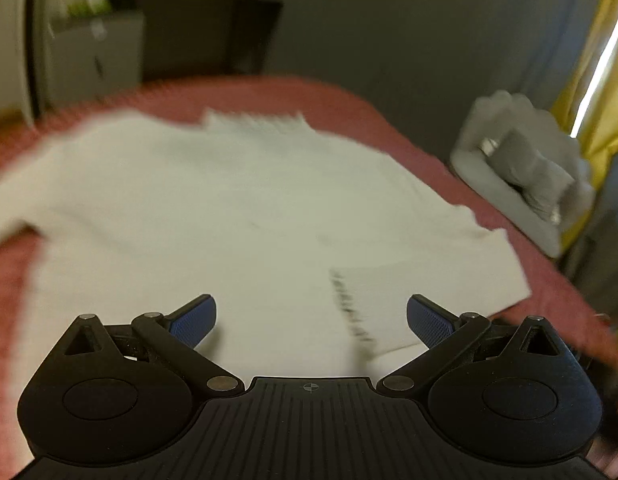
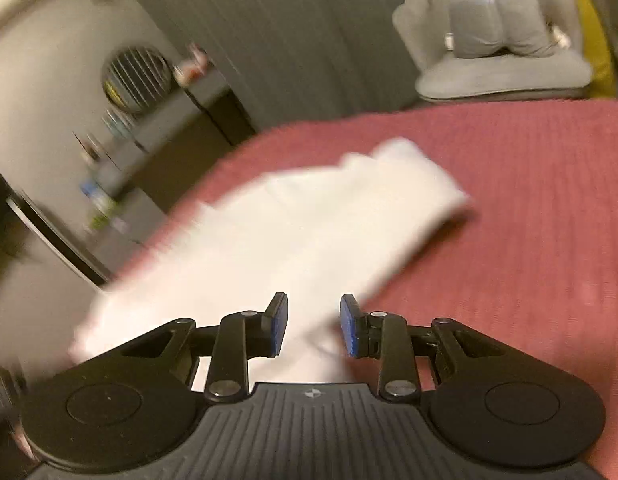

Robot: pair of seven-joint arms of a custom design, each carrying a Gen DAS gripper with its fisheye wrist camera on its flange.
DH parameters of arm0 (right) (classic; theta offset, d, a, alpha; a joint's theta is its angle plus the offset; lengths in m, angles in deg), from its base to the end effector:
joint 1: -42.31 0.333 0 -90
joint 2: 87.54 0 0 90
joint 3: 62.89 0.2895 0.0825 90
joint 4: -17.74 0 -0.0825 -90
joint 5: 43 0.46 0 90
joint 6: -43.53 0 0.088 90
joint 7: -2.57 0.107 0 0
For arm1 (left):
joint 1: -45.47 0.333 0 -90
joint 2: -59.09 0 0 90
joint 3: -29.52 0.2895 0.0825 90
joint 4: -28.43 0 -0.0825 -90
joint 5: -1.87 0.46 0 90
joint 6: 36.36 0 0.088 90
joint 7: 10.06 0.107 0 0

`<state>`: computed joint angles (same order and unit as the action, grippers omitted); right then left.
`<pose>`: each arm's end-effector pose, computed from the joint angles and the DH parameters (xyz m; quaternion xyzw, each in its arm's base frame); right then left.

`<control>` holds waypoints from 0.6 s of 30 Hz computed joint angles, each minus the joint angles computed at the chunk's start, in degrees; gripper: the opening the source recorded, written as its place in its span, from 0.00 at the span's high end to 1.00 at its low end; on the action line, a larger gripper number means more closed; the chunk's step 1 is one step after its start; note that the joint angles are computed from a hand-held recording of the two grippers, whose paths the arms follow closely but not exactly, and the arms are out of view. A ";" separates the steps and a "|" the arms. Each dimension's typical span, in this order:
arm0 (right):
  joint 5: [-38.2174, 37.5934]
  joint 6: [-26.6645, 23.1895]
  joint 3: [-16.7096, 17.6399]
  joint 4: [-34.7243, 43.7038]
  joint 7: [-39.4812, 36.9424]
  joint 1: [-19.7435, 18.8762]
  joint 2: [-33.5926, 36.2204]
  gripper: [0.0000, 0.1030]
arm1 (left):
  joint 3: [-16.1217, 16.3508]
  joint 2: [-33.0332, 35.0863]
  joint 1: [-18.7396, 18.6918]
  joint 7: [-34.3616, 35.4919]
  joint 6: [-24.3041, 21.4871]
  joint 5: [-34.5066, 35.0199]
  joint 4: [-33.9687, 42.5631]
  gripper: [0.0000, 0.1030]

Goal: Fold small clothes

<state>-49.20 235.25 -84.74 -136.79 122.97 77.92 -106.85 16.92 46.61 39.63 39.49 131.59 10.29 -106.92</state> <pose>0.4842 0.1362 0.3688 -0.5537 0.6897 -0.1401 0.4452 0.5535 -0.1964 0.4358 -0.7261 0.5706 -0.3472 0.1633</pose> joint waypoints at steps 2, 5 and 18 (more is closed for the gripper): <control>-2.85 -0.16 4.00 0.73 3.38 -4.97 1.45 0.73 | 5.32 4.90 -6.59 10.71 0.70 -15.19 3.56 0.00; -8.38 2.64 -4.98 1.27 8.71 1.13 2.34 0.71 | 6.18 10.44 -8.61 21.11 -0.54 -31.51 8.76 0.00; -16.65 3.05 -26.65 2.58 11.83 18.83 2.22 0.69 | 0.25 19.56 -2.81 25.35 -1.75 -37.60 16.52 0.90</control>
<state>-65.85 238.30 -111.38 -134.21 134.80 96.75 -104.64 17.17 66.17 36.82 64.84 129.84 -27.31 -90.40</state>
